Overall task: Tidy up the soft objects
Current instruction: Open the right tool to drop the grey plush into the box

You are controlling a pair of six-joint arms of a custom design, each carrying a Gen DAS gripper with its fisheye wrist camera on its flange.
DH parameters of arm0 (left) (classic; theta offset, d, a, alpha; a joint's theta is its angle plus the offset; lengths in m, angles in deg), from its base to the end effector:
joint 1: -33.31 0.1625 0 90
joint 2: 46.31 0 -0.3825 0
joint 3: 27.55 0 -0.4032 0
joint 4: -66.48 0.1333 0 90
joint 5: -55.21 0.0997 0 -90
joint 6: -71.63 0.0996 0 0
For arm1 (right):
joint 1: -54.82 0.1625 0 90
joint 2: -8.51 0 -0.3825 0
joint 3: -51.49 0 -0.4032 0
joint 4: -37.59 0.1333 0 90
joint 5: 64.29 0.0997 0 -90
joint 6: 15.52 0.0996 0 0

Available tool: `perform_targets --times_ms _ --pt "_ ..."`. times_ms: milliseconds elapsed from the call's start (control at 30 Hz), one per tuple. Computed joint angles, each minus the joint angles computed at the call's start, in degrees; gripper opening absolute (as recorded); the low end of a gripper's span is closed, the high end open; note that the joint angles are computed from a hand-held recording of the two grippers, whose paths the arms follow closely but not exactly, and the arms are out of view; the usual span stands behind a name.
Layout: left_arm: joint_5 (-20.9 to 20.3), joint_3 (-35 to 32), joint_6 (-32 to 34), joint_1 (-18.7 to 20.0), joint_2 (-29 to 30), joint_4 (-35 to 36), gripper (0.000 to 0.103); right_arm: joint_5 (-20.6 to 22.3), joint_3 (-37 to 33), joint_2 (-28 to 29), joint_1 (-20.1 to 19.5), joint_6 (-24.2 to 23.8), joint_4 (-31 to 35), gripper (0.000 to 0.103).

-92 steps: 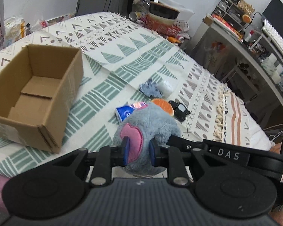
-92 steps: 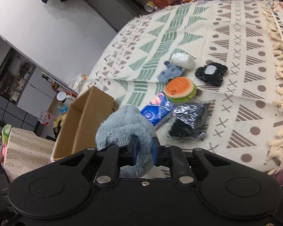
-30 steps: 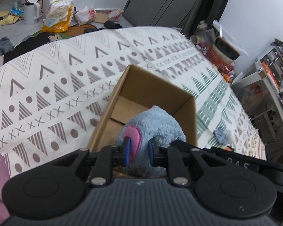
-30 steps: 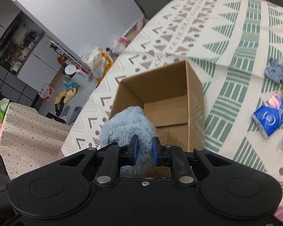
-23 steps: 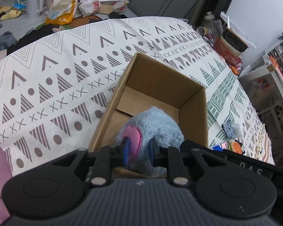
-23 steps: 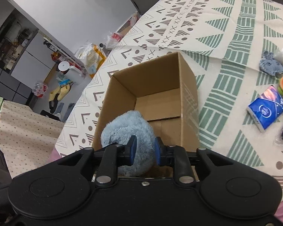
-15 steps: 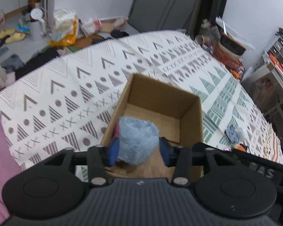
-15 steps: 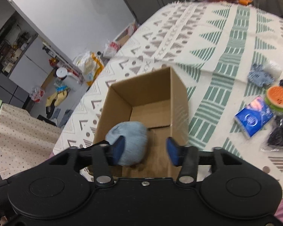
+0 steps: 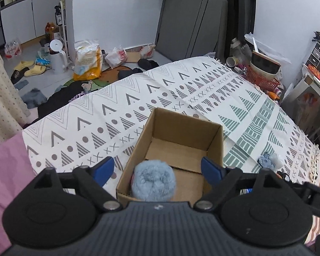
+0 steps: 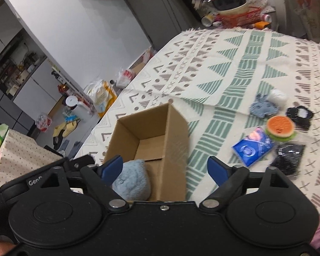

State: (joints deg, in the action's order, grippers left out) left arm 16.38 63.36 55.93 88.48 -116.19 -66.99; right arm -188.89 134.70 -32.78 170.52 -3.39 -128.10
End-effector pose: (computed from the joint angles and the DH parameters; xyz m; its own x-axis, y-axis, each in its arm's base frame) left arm -0.1832 -0.6326 0.3573 -0.8018 -0.0955 -0.5899 0.3230 0.7612 -0.5623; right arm 0.3796 -0.6118 0.1328 -0.9347 0.0865 0.3447 -0.1678 0.7476 -0.6426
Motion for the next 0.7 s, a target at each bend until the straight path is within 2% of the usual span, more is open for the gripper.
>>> perform_targets --times_ms 100,333,433,600,700 --pt "0.1 1.8 1.0 -0.9 -1.0 -2.3 0.089 -0.4 2.6 -2.1 -0.3 -0.5 -1.8 0.090" --pt "1.3 5.1 1.9 -3.8 -1.9 -6.5 0.103 -0.7 7.7 -6.4 -1.0 -4.4 -5.9 0.099" --pt "1.0 6.4 2.9 -4.9 -2.3 -8.4 0.103 0.2 10.0 -8.4 -1.3 -5.7 -7.6 0.103" --pt "2.2 8.4 2.3 -6.7 -2.4 -10.7 0.103 2.8 13.5 -12.0 -2.4 -7.3 -8.3 0.103" --pt "3.8 9.1 2.1 -7.8 -2.1 -11.0 0.103 3.6 15.5 -13.7 -2.8 -9.9 -10.2 0.103"
